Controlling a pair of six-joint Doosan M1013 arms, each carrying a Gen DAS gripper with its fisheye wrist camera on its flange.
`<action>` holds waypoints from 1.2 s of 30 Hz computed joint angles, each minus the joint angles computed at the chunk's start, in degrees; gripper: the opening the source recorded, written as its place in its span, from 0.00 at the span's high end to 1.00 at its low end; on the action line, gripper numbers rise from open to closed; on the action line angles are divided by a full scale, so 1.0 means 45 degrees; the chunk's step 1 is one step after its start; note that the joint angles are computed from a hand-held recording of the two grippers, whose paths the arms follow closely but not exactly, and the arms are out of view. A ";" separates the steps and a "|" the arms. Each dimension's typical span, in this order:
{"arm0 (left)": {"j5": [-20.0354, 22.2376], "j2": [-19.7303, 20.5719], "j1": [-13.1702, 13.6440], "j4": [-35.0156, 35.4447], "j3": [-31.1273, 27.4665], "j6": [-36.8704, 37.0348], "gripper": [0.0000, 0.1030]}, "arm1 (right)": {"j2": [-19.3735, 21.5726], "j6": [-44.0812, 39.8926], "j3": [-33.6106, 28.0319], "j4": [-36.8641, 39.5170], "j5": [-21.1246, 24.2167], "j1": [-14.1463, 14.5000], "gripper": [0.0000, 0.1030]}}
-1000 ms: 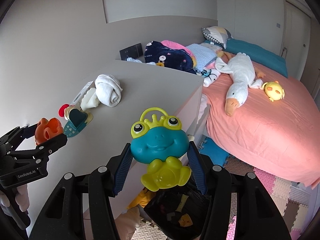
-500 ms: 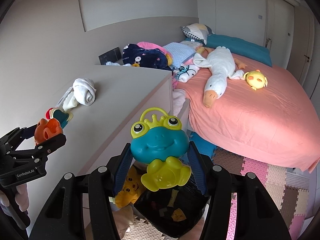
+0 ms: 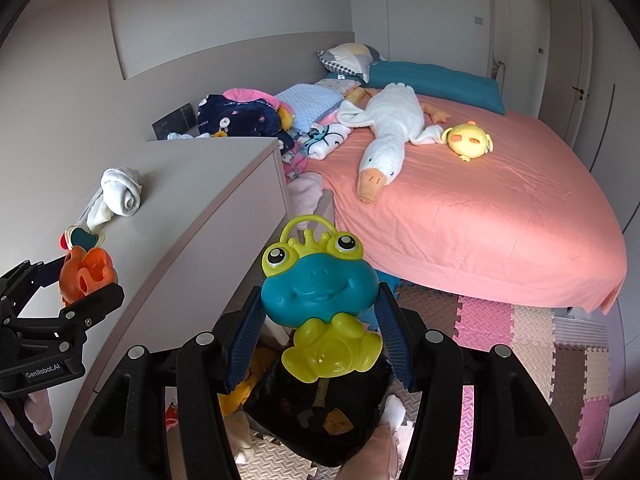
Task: Collect trash
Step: 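Carry orange toy and frog toy over the black bin and open both tools, then move both tools back to the desk toward the red heart and white towel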
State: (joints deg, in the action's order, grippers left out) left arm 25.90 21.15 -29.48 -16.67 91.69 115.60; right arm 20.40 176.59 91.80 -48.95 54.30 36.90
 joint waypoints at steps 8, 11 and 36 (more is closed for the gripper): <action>0.1234 0.0210 -0.0131 -0.1423 -0.0194 0.1803 0.06 | -0.0067 0.0179 -0.0091 0.0199 0.0482 -0.0103 0.23; 0.1196 0.0218 -0.0092 -0.1064 -0.0177 0.1267 0.06 | -0.0110 0.0402 -0.0033 0.0045 0.0382 -0.0083 0.23; 0.0740 0.0309 0.0637 0.0281 -0.0083 -0.0525 0.06 | 0.0836 -0.0914 -0.1064 0.0907 -0.0875 -0.0221 0.23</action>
State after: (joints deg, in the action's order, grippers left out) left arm 29.23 22.54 -26.61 -15.40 91.32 113.23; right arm 24.17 172.48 87.01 -44.87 50.36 35.91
